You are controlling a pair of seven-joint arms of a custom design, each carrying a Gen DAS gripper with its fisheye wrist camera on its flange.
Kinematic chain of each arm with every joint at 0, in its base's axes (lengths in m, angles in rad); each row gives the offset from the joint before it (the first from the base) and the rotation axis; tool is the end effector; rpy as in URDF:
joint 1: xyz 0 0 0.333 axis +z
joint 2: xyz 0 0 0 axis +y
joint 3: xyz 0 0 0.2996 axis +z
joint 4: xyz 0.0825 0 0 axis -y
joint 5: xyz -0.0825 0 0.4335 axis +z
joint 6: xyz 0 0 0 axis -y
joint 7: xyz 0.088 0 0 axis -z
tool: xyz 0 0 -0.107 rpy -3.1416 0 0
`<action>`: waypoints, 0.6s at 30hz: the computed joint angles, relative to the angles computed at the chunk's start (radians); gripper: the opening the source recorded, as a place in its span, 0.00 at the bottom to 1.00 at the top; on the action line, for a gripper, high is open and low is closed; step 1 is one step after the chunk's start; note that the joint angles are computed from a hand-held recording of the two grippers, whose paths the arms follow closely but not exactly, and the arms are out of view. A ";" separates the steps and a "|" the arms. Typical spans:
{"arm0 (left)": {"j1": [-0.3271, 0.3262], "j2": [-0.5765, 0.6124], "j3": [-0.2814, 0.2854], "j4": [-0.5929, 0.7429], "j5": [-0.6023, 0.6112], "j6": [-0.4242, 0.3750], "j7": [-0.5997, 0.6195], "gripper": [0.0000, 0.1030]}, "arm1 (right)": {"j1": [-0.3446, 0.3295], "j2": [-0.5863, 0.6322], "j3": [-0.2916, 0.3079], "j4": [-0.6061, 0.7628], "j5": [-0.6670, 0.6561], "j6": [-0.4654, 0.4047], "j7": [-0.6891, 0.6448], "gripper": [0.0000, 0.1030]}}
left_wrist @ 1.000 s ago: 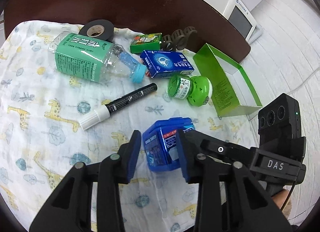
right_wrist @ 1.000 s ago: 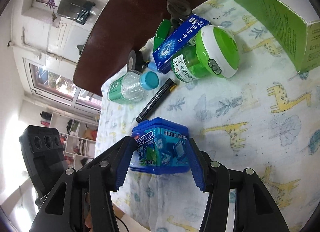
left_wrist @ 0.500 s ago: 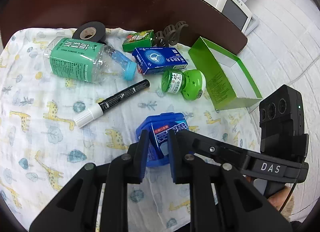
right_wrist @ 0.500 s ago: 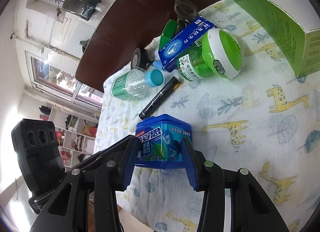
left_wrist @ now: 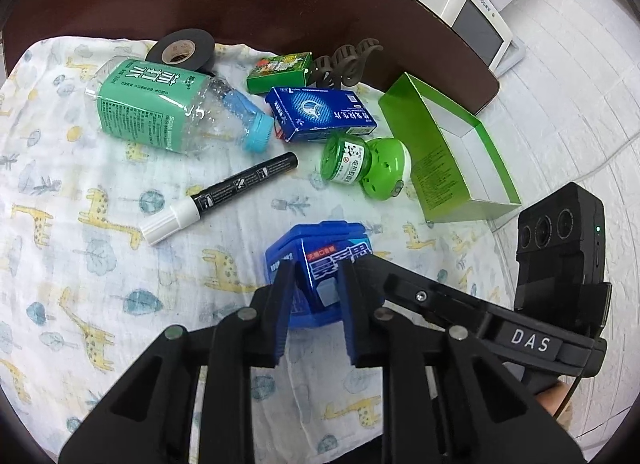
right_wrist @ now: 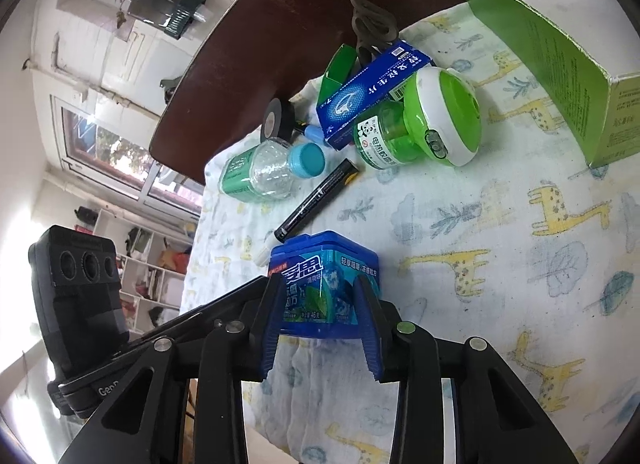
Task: Organize rigid objects
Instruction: 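Lift the blue container with the right gripper and lower it into the green box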
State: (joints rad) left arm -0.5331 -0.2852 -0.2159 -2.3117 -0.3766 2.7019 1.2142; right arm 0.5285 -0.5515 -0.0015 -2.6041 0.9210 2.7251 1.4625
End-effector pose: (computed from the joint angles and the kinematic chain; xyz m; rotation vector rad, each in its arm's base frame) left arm 0.4123 -0.3730 0.4934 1.9307 -2.1756 1.0570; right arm 0.4162 0.2080 0.4617 -1.5298 1.6864 0.2368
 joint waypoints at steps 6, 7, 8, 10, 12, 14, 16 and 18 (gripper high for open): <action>0.015 0.007 -0.027 0.057 0.101 0.021 -0.042 0.18 | 0.004 -0.051 -0.014 -0.012 0.024 0.031 -0.041 0.36; 0.014 0.017 -0.027 0.079 0.109 0.023 -0.038 0.18 | 0.002 -0.064 -0.017 -0.013 0.021 0.038 -0.045 0.36; 0.014 0.029 -0.030 0.106 0.121 0.025 -0.036 0.18 | -0.001 -0.078 -0.021 -0.012 0.017 0.047 -0.052 0.36; 0.019 0.060 -0.041 0.162 0.153 0.029 -0.032 0.18 | -0.013 -0.107 -0.024 -0.014 -0.002 0.066 -0.058 0.36; 0.022 0.104 -0.056 0.230 0.185 0.033 -0.024 0.18 | -0.030 -0.143 -0.031 -0.019 -0.027 0.085 -0.060 0.36; 0.020 0.156 -0.068 0.300 0.195 0.034 -0.005 0.18 | -0.052 -0.181 -0.035 -0.032 -0.057 0.104 -0.055 0.36; 0.023 0.218 -0.086 0.379 0.208 0.026 0.008 0.18 | -0.075 -0.217 -0.046 -0.046 -0.087 0.120 -0.045 0.36; 0.025 0.289 -0.107 0.466 0.234 0.008 0.016 0.18 | -0.093 -0.243 -0.061 -0.057 -0.109 0.134 -0.036 0.36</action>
